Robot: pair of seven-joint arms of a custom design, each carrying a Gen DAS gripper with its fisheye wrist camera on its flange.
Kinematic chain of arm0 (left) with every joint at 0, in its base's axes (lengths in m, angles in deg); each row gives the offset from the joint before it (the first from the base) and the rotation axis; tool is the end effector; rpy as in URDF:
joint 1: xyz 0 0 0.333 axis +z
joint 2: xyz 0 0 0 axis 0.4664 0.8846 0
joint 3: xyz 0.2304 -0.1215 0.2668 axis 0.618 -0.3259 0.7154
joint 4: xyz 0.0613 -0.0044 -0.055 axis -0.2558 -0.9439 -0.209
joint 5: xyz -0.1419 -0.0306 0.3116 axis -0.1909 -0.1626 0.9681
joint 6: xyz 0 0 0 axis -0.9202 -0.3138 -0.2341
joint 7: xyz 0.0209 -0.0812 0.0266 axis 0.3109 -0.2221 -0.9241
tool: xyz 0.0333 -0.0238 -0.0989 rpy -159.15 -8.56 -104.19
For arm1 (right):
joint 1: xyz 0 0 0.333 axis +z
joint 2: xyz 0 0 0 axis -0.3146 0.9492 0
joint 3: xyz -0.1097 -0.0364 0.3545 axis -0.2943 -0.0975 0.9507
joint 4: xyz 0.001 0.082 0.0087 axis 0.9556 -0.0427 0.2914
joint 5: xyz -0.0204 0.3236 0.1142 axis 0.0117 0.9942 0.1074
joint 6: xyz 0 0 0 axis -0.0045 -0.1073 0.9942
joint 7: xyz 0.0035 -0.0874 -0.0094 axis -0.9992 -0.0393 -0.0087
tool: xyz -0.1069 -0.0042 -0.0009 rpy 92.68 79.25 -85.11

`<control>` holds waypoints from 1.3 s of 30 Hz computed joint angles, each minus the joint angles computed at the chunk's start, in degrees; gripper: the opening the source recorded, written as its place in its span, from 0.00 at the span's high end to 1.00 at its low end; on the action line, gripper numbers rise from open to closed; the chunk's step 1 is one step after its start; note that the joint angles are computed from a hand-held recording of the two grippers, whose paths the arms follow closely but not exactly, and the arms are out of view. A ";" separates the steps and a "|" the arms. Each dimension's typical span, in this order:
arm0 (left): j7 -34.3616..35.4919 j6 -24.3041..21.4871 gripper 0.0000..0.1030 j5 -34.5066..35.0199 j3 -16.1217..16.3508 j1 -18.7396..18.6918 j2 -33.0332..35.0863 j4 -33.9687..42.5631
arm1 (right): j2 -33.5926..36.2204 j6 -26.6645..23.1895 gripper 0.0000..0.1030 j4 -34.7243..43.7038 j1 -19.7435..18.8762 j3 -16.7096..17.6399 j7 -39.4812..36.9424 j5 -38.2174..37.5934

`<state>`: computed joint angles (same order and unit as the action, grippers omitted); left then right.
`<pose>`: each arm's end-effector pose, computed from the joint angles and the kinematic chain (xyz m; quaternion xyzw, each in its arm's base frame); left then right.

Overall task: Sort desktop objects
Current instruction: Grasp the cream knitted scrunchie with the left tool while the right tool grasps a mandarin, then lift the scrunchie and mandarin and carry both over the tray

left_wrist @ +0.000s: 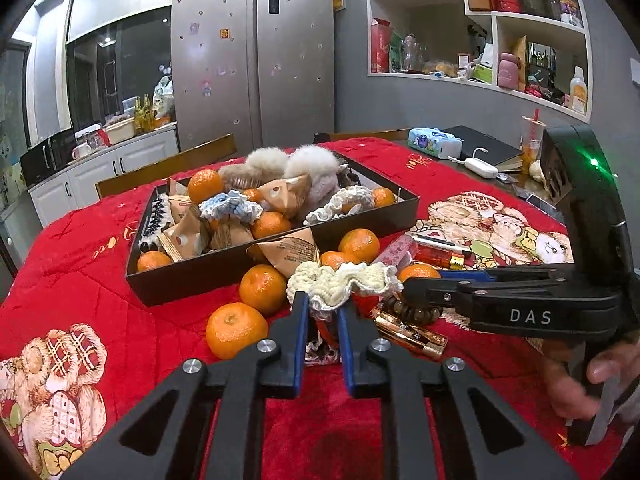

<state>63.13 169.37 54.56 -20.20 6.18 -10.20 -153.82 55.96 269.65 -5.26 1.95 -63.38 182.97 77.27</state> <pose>0.6442 -0.2835 0.4219 -0.4708 0.7470 -0.3947 0.2542 0.6659 0.3051 0.4080 -0.6390 0.6435 -0.1163 0.4049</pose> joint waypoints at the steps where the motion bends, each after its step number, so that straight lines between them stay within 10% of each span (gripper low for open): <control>1: -0.17 0.27 0.85 -0.51 1.40 -1.17 -0.05 -0.12 | 0.06 0.24 0.69 -0.11 -0.87 1.09 -0.32 0.07; 20: -1.50 8.24 0.85 8.16 -12.98 11.76 -0.11 -3.92 | -1.56 7.09 0.70 -4.73 -4.02 5.14 -2.19 -1.37; 39: -1.64 10.57 0.87 7.18 -8.66 7.98 -1.35 -5.37 | -3.48 12.23 0.70 -7.34 4.14 -4.14 -3.14 -1.22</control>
<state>61.49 179.94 61.74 -28.86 14.16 -11.56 -159.19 52.48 281.89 -12.59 6.09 -67.52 179.83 76.05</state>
